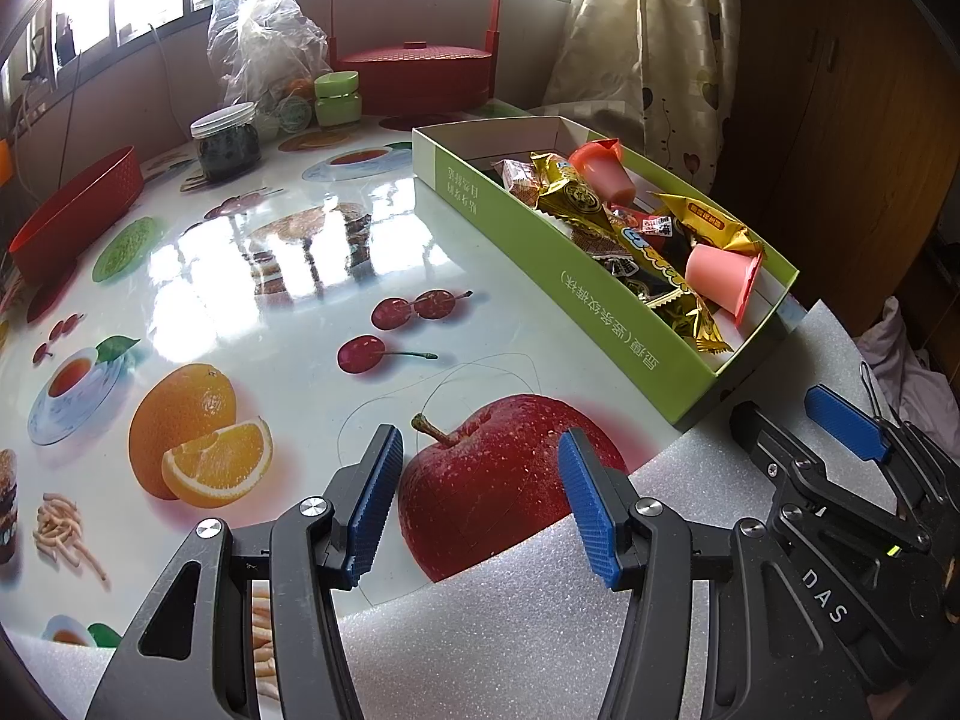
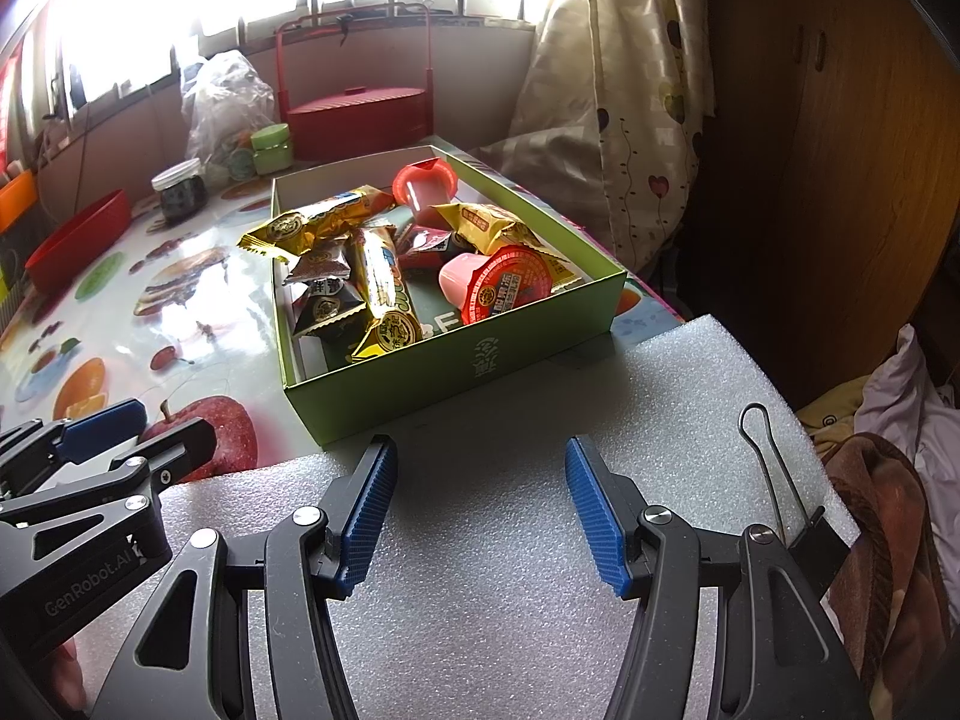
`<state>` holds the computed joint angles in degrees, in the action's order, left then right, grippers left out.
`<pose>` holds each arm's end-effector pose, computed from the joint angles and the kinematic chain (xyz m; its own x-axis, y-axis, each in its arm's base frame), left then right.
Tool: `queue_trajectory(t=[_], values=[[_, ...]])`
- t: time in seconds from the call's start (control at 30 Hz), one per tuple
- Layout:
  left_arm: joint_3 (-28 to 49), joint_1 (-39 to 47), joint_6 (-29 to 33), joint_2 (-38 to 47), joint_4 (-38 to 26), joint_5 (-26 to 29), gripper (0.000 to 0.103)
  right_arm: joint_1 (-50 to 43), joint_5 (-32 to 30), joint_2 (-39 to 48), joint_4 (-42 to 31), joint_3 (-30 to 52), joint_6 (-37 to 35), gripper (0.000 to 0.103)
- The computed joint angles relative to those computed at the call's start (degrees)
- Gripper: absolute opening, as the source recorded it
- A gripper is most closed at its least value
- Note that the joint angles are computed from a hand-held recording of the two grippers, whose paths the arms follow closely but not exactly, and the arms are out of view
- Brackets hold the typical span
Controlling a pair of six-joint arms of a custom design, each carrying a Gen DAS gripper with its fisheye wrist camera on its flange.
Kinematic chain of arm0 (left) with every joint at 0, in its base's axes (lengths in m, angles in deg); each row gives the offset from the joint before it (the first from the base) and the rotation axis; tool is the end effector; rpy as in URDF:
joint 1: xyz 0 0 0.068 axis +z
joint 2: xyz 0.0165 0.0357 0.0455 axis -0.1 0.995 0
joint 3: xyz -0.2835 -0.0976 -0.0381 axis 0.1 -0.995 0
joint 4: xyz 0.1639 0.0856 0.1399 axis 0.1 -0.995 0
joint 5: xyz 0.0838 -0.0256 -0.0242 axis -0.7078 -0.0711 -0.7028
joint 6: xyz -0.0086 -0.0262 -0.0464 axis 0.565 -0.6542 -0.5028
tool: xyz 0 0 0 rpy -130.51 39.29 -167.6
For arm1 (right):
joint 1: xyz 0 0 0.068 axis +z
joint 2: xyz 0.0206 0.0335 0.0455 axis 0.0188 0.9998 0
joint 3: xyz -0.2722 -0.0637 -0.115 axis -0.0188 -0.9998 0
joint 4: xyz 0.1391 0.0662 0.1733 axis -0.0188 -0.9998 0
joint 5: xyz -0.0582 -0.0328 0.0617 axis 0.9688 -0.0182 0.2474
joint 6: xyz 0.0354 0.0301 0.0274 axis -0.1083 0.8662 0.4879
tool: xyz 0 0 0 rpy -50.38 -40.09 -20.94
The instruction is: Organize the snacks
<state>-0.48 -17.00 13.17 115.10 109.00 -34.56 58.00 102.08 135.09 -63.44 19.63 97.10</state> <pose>0.2229 -0.0510 0.0928 -0.7371 0.2494 -0.6281 0.3794 0.9219 -0.0791 0.1590 0.2002 0.0906 -0.6907 0.1776 -0.7010 0.2686 0.9630 -0.0207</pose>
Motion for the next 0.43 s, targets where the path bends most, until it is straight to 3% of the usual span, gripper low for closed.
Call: queue_trajectory(t=[0.43], values=[[-0.03,0.16,0.10,0.03,0.05,0.11,0.055,0.02,0.02,-0.07,-0.04,-0.05,0.03,0.058]])
